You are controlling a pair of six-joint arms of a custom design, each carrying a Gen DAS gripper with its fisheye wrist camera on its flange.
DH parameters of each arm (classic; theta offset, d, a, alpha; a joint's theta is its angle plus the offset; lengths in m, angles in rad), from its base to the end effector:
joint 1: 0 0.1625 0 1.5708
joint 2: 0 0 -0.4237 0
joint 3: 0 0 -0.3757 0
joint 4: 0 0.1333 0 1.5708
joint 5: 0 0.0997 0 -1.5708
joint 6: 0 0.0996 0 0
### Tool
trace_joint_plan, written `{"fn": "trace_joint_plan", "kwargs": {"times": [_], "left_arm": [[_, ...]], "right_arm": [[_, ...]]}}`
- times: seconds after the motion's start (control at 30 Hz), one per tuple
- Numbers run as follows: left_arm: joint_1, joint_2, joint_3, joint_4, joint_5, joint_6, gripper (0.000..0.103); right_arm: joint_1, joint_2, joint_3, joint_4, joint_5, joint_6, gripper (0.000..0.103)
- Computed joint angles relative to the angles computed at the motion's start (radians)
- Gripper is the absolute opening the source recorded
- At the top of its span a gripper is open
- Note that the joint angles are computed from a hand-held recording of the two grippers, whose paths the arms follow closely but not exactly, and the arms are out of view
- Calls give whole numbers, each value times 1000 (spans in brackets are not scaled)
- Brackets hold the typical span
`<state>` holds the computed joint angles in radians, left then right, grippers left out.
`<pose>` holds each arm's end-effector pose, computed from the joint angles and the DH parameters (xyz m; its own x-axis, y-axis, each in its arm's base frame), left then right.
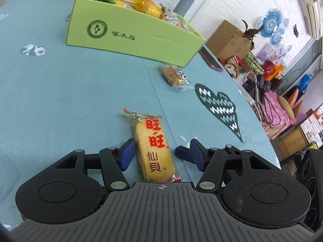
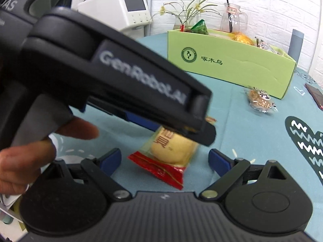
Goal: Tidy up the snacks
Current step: 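Grasp the Wangwang rice cracker packet with the left gripper and lift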
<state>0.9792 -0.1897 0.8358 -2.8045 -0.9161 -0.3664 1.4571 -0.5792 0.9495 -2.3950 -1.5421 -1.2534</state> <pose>-0.3091 -0.8078 0.0057 -0.9568 -0.0961 -0.2745 0.1300 0.7031 -0.6991 0.0402 -0.8481 0.2127 -0.4073 -0.8168 0.4085 -0.9131 0.3745 -0.1613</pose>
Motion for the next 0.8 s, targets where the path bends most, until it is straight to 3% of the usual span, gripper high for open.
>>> {"fn": "trace_joint_plan", "kwargs": {"times": [0.2,0.3,0.4,0.47,0.57,0.67,0.8], "left_arm": [[1,-19,51,-39,-103,19,37],[-13,-10,41,-26,-51,28,37],[-20,-6,27,-42,31,56,53],[-18,0,1,-15,62,47,54],[-10,14,-37,54,38,31,52],[-9,34,-58,72,25,34,49],[-11,66,-122,117,30,55,49]], "right_arm": [[3,0,-21,21,-27,13,94],[0,-9,-20,11,-37,37,94],[-2,-8,-27,32,-10,73,94],[-4,0,-36,50,6,80,94],[2,-5,14,-37,5,75,94],[-8,16,-61,9,6,78,94],[-12,9,-73,22,1,49,93]]}}
